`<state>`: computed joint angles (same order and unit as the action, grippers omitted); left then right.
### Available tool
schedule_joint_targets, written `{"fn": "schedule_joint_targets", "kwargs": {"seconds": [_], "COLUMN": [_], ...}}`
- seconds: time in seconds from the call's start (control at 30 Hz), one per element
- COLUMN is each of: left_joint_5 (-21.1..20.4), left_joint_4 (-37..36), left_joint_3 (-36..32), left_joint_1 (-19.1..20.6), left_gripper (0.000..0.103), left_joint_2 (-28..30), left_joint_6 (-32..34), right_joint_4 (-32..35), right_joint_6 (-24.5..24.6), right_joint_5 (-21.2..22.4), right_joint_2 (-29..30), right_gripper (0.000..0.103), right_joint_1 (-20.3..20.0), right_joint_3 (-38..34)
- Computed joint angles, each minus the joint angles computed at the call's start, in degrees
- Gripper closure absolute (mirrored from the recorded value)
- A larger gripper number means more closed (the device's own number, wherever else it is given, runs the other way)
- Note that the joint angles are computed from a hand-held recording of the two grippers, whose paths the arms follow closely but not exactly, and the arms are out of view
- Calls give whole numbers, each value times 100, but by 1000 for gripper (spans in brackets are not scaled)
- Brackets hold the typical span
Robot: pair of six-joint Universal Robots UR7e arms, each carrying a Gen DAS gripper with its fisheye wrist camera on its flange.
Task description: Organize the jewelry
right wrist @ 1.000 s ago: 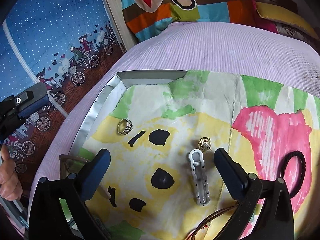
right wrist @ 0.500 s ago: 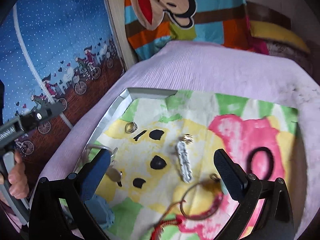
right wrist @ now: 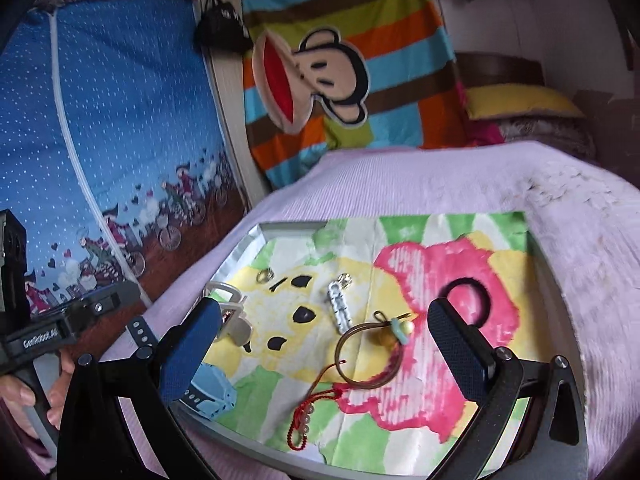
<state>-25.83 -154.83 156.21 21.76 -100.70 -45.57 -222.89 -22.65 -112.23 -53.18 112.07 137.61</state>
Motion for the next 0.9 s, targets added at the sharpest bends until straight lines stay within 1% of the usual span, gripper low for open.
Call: {"fn": "schedule_joint_targets", "kwargs": {"seconds": [0.13,0.2,0.33,0.37,0.47,0.57,0.7,0.9], "left_joint_5": [190,303,382,397,408,389,319,303], "left_joint_4": [251,618,1718,2101,2811,3380,3800,3943], "left_joint_3": [167,259,354,361,350,315,259,236], "left_joint_1": [-309,-518,-941,-1066,-1323,-1559,-1805,-2055], "left_gripper": [14,12,11,11,10,10,8,8], "left_joint_2": [-125,-307,-725,-843,-968,-931,-748,-475], "left_joint_6": [-281,-575,-1303,-1575,-2121,-2581,-2915,-3204], "right_joint_4": [-773,-1014,-1559,-1681,-1969,-2088,-2345,-2624], "right_joint_6": [-228,-316,-499,-549,-676,-679,-743,-817], "right_joint_5": [-5,-6,55,47,8,-32,-80,-64], "right_joint_2": [69,74,46,37,-24,-146,-187,-270], "right_gripper": [1,1,1,1,1,1,1,1], "right_joint_1": [56,91,140,153,191,218,226,179], "right_joint_3": [218,305,545,605,803,966,1131,1326]}}
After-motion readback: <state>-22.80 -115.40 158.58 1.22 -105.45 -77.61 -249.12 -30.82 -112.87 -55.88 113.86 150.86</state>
